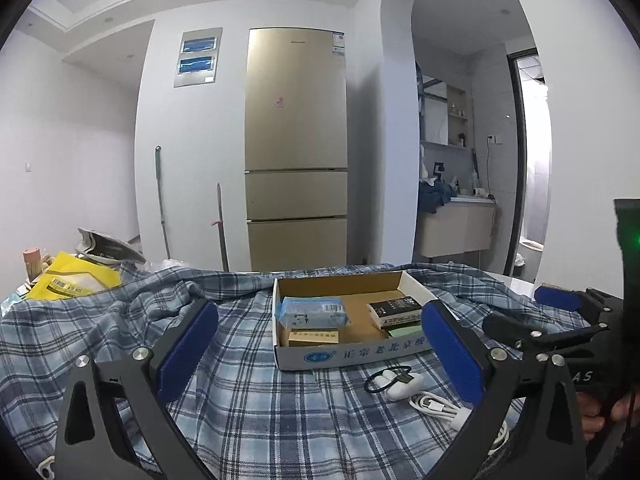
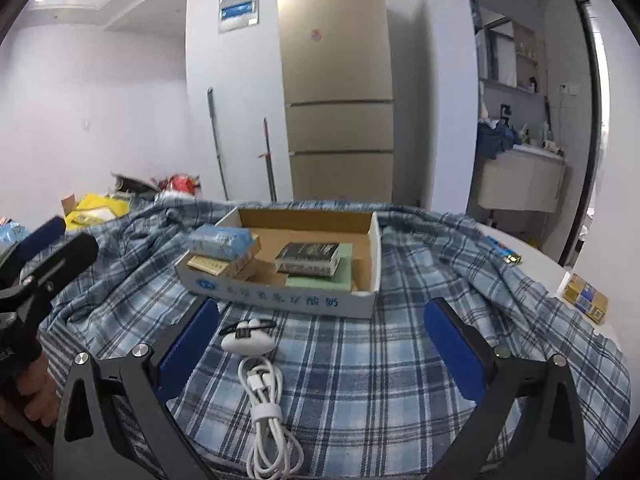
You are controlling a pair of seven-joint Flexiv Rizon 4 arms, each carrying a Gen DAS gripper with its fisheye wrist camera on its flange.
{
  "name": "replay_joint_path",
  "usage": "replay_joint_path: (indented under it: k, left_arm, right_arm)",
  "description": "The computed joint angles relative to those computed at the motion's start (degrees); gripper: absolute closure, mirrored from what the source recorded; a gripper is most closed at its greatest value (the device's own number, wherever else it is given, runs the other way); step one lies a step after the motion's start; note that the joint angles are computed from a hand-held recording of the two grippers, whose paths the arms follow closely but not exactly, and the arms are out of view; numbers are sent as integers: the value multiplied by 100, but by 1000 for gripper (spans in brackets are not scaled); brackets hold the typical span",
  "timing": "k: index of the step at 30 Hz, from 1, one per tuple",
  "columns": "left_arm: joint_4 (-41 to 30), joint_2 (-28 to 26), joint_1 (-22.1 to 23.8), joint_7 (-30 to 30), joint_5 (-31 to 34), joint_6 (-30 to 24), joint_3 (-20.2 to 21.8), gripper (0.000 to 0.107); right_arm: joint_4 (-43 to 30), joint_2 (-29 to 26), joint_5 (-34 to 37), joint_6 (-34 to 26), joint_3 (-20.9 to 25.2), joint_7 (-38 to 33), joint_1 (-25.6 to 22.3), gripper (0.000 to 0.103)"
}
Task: Organize soft objects
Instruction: 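Move both grippers back and grasp the white USB cable with the right gripper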
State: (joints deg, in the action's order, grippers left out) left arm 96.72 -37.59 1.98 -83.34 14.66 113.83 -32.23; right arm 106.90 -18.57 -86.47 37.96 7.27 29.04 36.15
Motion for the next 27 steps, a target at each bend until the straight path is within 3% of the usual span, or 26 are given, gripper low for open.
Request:
replay_joint_path:
  k: [4,7,8,10,14,15,20,22,27]
  left_arm:
    - [-1,16,-80,8,32,83,96,4]
    - [-3,53,-242,32,6,175,296,4]
    - [-49,82,-336,-84,47,133,446,4]
    - [-61,126,-698,182,-470,47,840,4]
    - [-107,28,-221,18,-110,-251,287,4]
    - [-51,24,-233,184,-266,-161,268,4]
    - [9,177,-766,243,-617,32,948,4]
    - [47,229,-776,272,-631,-31,978,4]
    - [103,213,-329,317,-279,-193,429,4]
  right_arm:
    - [-39,-17,-384,-120,-24,-59,63,0]
    - [-53,-18,-696,261,-41,-66,-52,0]
    - [-57,-22,-725,322,-38,-65,-77,0]
    - [-63,-28,-731,411,-34,-48,-119,0]
    - [-93,-56,-407,263,0,-334,-77,0]
    - [-127,-81,-230,189,15,-547,-42,0]
    - [-219,-184,319,360,15,-1169,2,0]
    - [-230,-216,569,595,7,-1288,-41,4]
    - [-173,-317,1111,1681,-44,-1495,-283,32]
